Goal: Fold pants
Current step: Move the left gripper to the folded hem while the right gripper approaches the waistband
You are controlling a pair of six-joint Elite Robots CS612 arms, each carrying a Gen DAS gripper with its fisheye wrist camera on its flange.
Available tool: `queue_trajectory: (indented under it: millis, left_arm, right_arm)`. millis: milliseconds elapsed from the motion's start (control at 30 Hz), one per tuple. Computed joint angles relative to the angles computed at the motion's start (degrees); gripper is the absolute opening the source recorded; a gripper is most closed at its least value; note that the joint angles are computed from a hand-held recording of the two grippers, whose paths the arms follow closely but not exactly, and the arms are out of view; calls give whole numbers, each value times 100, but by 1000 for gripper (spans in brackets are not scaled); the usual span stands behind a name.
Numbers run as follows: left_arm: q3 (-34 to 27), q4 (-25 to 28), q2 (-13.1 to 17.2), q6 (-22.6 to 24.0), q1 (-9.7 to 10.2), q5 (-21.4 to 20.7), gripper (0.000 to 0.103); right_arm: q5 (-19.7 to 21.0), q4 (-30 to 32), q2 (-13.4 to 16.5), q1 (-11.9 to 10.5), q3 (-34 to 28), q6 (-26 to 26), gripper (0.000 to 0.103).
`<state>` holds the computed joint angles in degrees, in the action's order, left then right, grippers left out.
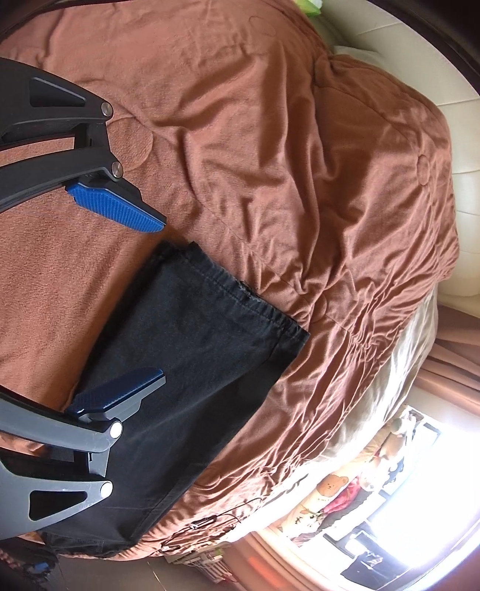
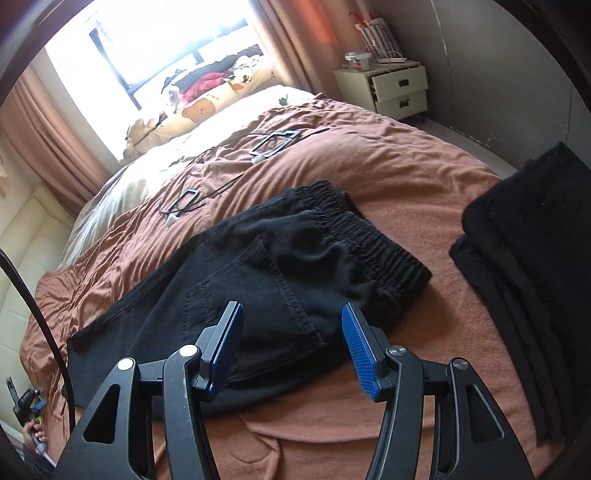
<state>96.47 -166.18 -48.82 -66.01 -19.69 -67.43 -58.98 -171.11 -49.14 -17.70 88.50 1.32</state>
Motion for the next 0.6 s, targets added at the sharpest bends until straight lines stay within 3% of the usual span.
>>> queue_trajectory:
  millis: [300, 400, 600]
  left_arm:
    - [131, -210, 126, -458, 18, -357, 59]
    - [142, -306, 191, -675, 50, -527, 49]
    - [86, -351, 331, -947, 110, -538, 43]
  right_arm:
    - [-84, 135, 284, -141, -149, 677, 54]
    - [-96, 271, 419, -114, -286, 784, 54]
    - [-72, 535, 638, -67, -569, 769, 54]
